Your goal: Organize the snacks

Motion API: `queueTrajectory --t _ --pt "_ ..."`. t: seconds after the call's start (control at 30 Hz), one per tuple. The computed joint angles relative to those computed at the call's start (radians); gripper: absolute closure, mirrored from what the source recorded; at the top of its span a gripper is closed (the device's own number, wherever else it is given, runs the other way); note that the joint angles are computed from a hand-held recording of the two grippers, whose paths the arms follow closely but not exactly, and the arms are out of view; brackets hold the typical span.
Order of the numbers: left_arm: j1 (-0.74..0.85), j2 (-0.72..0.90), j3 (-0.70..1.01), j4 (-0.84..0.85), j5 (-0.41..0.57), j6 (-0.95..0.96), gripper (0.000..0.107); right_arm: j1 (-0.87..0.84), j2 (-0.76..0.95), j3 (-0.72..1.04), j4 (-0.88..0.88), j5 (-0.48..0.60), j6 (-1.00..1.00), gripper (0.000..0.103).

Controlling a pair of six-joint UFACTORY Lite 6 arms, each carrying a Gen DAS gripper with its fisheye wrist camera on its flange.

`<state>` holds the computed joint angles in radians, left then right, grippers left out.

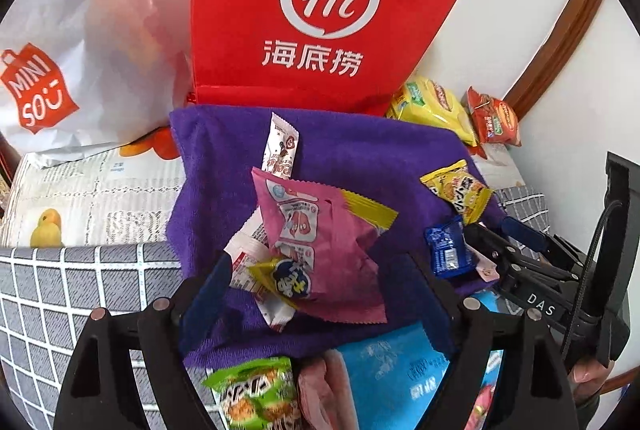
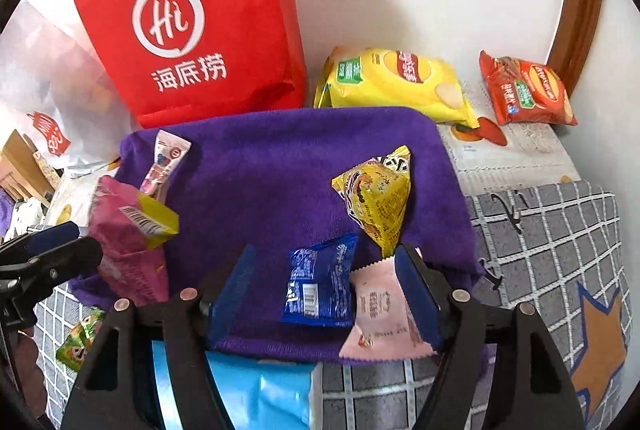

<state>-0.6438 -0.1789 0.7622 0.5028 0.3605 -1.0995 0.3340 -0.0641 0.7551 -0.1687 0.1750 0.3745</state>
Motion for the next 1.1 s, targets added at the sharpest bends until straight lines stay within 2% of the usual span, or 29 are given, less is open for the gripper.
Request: queueTrajectory --t 0.1,0.17,0.27,0.4,0.47,0.67,0.87,1.0,1.1 --pt "-0.042 -0.057 -0.014 0.019 0.063 -0.044 0.022 0.006 -0.085 -0.029 0.048 0.054 -0.049 0.031" --pt "-0.083 -0.098 -0.025 0.042 0.115 -0.094 0.022 0.015 -0.148 -0.052 0.017 0.087 -0.014 0.031" --pt "-0.175 -0.171 -0.042 0.103 0.229 -0.218 0.022 0.053 -0.262 -0.093 -0.113 0.157 0.136 0.024" --pt "-0.309 -0.241 -0.054 0.163 0.377 -0.357 0.022 0.163 -0.414 -0.138 -0.372 0.323 0.44 0.021" --pt "-0.387 -0.286 -0.067 0.183 0.437 -0.409 0.022 0.221 -0.49 -0.163 -0.438 0.408 0.528 0.017" --pt "-0.637 -0.401 -0.099 0.226 0.604 -0.599 0.022 0.337 -0.756 -0.237 -0.432 0.594 0.558 0.017" --pt "-0.974 -0.439 -0.128 0.334 0.863 -0.934 0.022 0.584 -0.944 -0.287 -0.542 0.841 0.708 0.017" --pt "-1.185 -0.438 -0.139 0.364 1.015 -1.137 0.022 0.71 -1.098 -0.332 -0.533 0.961 0.767 0.017" --pt "-1.272 -0.417 -0.132 0.359 1.072 -1.2 0.022 0.813 -1.178 -0.356 -0.529 1.067 0.817 0.017"
